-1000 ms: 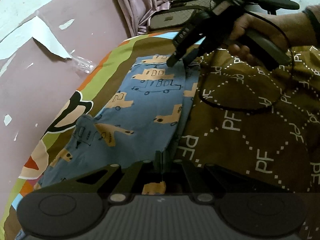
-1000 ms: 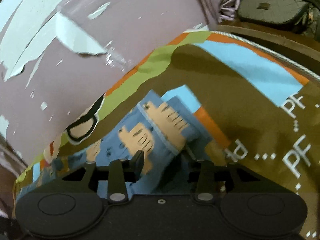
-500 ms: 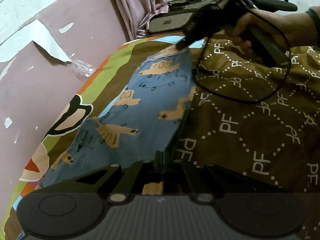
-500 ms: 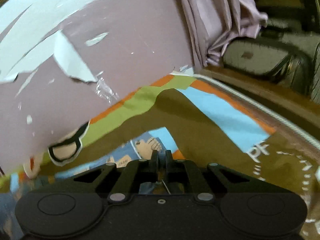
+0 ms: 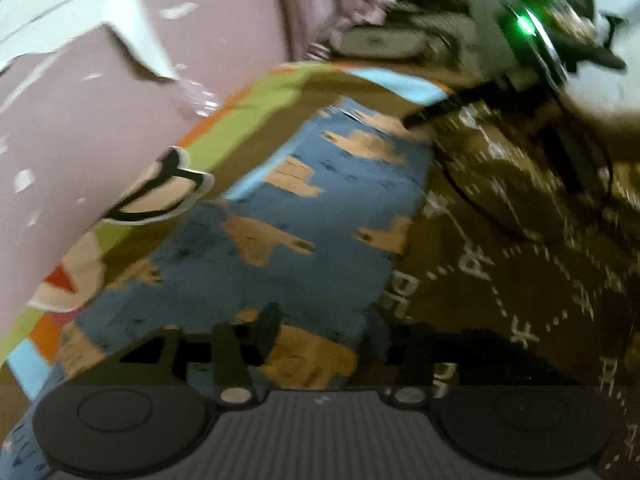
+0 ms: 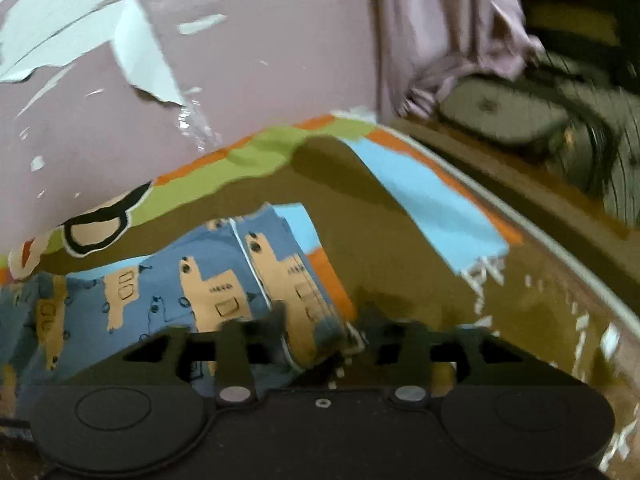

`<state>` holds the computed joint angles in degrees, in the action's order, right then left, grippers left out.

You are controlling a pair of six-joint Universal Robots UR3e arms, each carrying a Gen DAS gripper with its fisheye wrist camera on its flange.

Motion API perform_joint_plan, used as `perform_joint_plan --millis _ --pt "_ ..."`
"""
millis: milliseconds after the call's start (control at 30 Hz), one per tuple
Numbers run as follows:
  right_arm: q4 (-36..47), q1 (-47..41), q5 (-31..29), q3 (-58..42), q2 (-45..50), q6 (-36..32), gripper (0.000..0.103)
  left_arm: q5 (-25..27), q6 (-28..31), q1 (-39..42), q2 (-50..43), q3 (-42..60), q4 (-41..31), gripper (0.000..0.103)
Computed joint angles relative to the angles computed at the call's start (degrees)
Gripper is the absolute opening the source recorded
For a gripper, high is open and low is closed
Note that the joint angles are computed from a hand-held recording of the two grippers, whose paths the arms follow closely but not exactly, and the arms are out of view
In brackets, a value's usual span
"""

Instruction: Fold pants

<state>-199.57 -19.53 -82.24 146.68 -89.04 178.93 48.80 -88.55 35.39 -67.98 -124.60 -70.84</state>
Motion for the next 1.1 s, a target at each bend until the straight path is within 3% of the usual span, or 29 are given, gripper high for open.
perform_joint_plan --millis 33,100,133,233,333,400,433,533,600,700,733,867,967,1100 --pt "-0.48 0.43 0.94 -0.93 0.23 -2.92 0.065 -0.99 -0.2 1.59 -0.16 1.36 -0.88 0.063" --pt "-0.47 0.78 4.34 -3.11 0.92 -7.2 0.084 -2.36 -1.97 4.16 -0.64 2.54 1.37 0.071" --pt "1.28 0.87 7.39 -5.07 1.25 -9.73 0.086 -2.65 -3.66 5.25 -1.64 3.1 4.32 0.073" --pt "5.91 4.08 11.28 -12.11 4.74 -14.03 0.088 -1.77 -10.33 6.52 -7.22 4.19 18.11 0.073" --pt "8.9 8.05 13.65 -19.29 9.89 -15.09 0.086 2.42 -22.56 3.84 -17.95 9.12 32.74 0.07" --pt "14.88 9.99 16.86 -25.43 12.98 -17.27 0.083 7.1 -28.07 0.34 -26.17 18.07 30.9 0.066" --pt "19.64 11.18 18.88 -30.11 15.15 -19.26 0.083 9.26 -29.89 -1.52 -30.45 23.64 27.77 0.06" --pt "32.12 14.57 23.36 -43.03 21.31 -24.69 0.081 14.09 -32.4 -5.59 -40.56 39.05 16.06 0.057" --pt "40.15 17.5 22.81 -52.12 25.56 -27.36 0.08 16.44 -34.57 -7.35 -46.04 48.35 8.42 0.053" --pt "46.12 20.06 21.41 -60.44 30.31 -28.73 0.073 17.5 -37.13 -8.05 -49.21 52.93 5.91 0.027" --pt "47.72 20.51 21.04 -62.58 31.56 -28.68 0.07 18.74 -37.88 -8.55 -49.91 53.78 5.95 0.01" --pt "47.45 21.34 19.27 -63.37 33.13 -28.31 0.025 18.35 -39.34 -7.86 -46.73 48.33 10.96 0.004" --pt "41.69 21.6 18.0 -59.31 32.2 -27.26 0.025 18.37 -39.48 -7.1 -41.08 39.07 20.97 0.003" --pt "33.87 23.89 11.5 -57.01 33.78 -24.08 0.053 23.12 -39.0 -9.57 -38.62 30.08 33.14 0.004"
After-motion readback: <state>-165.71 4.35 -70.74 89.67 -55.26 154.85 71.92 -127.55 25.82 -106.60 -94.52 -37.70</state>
